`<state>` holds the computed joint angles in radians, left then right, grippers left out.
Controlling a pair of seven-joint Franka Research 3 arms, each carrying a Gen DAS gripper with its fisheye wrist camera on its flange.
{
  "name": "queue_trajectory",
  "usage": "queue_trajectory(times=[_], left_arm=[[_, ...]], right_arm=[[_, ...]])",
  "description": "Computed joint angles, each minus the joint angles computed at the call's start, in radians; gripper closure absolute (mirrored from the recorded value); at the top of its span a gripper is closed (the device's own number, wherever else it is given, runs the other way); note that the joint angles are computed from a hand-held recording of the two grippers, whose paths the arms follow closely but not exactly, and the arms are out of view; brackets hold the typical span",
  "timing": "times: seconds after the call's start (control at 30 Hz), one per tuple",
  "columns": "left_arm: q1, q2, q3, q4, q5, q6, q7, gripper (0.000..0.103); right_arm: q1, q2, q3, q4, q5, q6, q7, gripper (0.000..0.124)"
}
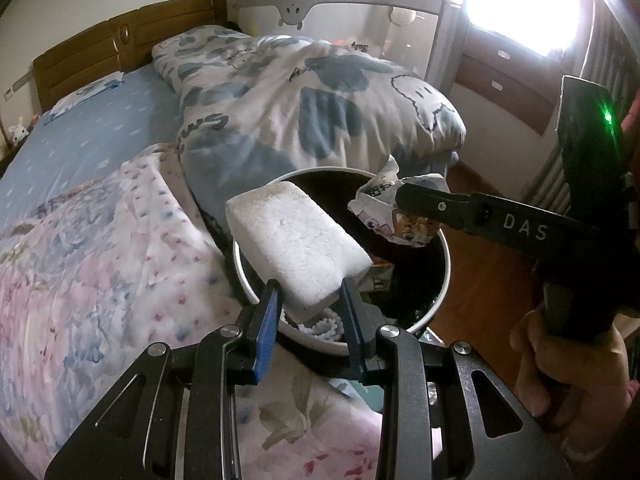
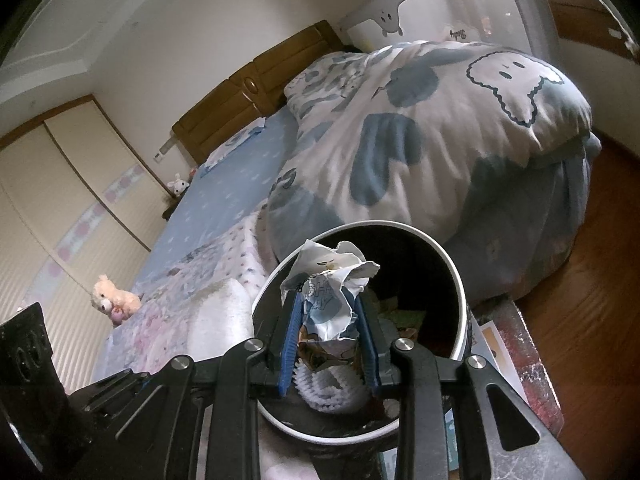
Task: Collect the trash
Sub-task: 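Carry the foam block and foil wrapper over the bin with both tools, then open both tools to drop the foam block and foil wrapper into the bin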
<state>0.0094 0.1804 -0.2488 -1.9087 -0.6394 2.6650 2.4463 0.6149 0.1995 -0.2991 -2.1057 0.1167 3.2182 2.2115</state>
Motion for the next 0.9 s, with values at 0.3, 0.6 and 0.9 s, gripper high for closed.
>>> queue_trajectory(times=[0.3,0.6,0.9], left_arm=[[-0.005,0.029,-0.007,0.027,0.043,0.001,-0.038,0.074],[0.001,0.049,-0.019,0.048,0.079,-0.002,-0.068,0.074],[0.006,0.053,-0.026,0.053,0.086,-0.002,-0.073,0.073]], right_arm=[[-0.112,0.012,0.111,0.019,0.044,-0.019,-0.054,0.093],[-0.149,0.024,0.142,0.032,0.058,-0.026,-0.073,0.093],[-0.171,0.029,0.164,0.039,0.076,-0.031,-0.093,0.093]])
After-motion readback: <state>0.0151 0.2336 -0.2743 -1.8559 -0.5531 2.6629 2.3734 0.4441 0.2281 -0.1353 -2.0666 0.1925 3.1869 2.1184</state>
